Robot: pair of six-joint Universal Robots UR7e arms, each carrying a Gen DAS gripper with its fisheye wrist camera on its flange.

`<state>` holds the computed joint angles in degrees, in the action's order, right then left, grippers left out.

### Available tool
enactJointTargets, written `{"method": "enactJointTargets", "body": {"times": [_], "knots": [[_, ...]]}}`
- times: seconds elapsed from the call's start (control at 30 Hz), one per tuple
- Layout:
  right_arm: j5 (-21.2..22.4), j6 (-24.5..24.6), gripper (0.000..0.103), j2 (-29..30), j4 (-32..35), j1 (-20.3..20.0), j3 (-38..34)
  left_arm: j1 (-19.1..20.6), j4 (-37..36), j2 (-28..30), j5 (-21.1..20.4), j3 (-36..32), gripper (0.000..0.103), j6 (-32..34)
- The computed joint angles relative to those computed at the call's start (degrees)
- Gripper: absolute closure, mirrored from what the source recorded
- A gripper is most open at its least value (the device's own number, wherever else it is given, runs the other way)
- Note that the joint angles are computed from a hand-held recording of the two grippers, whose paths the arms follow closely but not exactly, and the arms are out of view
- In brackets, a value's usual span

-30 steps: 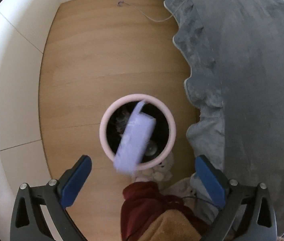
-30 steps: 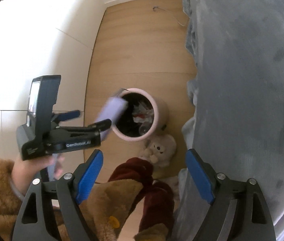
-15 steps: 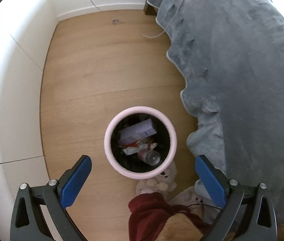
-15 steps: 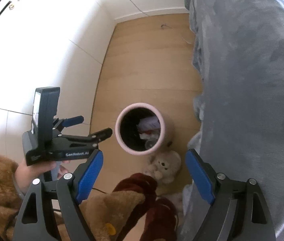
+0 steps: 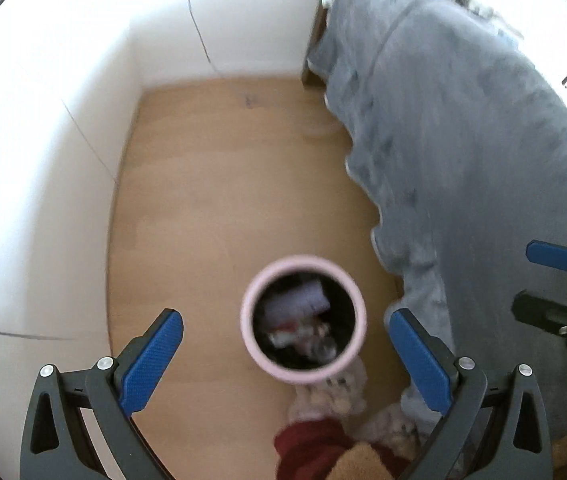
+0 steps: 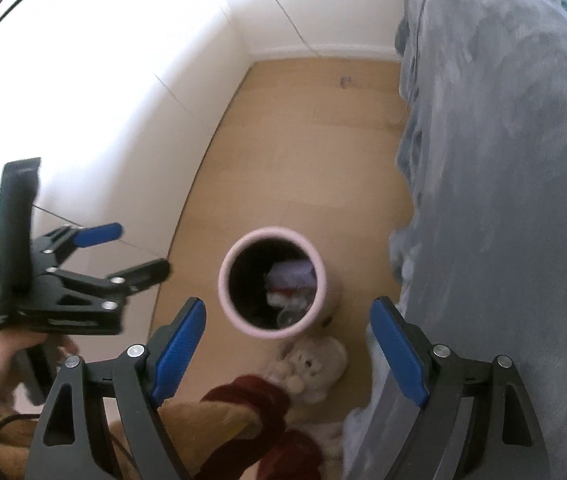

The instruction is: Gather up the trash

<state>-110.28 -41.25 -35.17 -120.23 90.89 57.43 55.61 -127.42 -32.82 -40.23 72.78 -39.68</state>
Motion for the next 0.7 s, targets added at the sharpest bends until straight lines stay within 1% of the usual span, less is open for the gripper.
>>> {"method": "enactJointTargets", "body": {"times": [0.07, 0.13, 0.2, 0.3, 0.43, 0.5, 0.57, 0.7], "knots": [[1.0, -5.4, 0.02, -1.5, -7.7, 0.0, 4.5, -1.5, -5.3, -0.2, 6.1, 2.4, 0.0, 3.1], [3.4, -10.3, 0.02, -3.1, -15.4, -0.2, 9.2, -2.2, -9.2, -0.3, 8.1, 3.9, 0.0, 5.5], [5.6, -12.3, 0.02, -4.2, -18.9, -0.5, 11.9, -2.5, -12.0, -0.4, 7.9, 5.0, 0.0, 7.0], [6.7, -12.6, 0.02, -4.6, -21.7, -0.9, 13.9, -3.2, -14.9, -0.6, 8.8, 6.6, 0.0, 8.1], [7.5, -11.0, 0.02, -4.9, -22.3, -1.6, 15.1, -4.3, -18.4, -0.2, 10.5, 8.4, 0.0, 6.8], [8.5, -10.5, 0.02, -5.1, -24.1, -2.1, 16.0, -4.7, -19.5, 0.1, 11.0, 8.7, 0.0, 6.0], [8.8, -11.3, 0.02, -5.3, -25.2, -2.5, 16.9, -5.0, -20.8, 0.7, 11.4, 8.8, 0.0, 6.0], [9.3, -12.8, 0.02, -5.6, -24.9, -3.3, 17.6, -5.7, -20.1, 1.2, 12.1, 9.0, 0.0, 3.9]]}}
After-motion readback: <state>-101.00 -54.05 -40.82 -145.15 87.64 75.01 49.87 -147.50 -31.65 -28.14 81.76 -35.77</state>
